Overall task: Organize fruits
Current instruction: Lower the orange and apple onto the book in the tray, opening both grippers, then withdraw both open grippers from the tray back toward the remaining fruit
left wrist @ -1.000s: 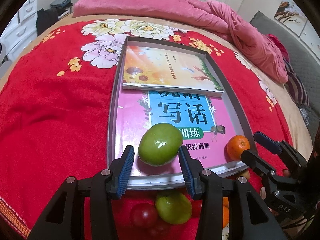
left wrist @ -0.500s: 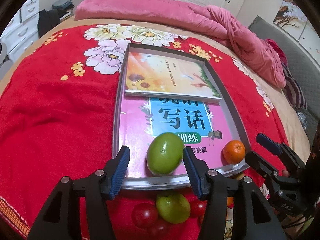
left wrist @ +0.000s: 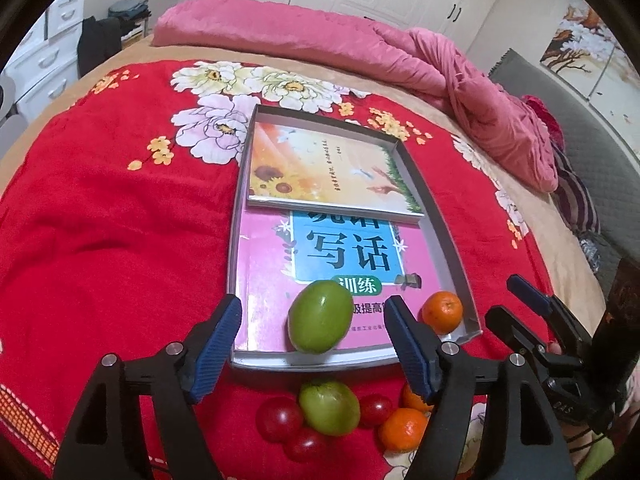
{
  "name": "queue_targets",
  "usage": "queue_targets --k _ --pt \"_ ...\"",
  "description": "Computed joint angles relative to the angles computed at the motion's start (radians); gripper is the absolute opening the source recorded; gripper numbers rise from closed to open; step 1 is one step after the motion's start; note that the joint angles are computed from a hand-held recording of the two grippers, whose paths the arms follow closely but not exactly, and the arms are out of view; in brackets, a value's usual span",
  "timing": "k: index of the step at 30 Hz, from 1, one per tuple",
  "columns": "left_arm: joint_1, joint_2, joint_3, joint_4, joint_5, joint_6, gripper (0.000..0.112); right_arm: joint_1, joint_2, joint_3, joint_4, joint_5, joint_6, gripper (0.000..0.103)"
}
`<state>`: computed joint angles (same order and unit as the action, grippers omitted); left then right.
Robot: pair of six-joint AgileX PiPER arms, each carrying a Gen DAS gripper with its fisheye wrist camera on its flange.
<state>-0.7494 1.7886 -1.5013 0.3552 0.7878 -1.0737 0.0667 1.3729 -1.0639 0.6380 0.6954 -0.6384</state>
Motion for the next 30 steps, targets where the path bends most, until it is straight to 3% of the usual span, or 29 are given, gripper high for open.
queue_targets --k 20,30 --pt "-0.053 -0.085 0.058 0.071 0.015 -0.049 0.081 -0.008 -0.075 0.037 0.043 -0.031 -0.040 0.101" --pt "-0.068 -0.113 0.113 0.041 -0.020 -0.010 0.081 0.000 -0.100 0.057 0.029 -0.016 -0.021 0.102"
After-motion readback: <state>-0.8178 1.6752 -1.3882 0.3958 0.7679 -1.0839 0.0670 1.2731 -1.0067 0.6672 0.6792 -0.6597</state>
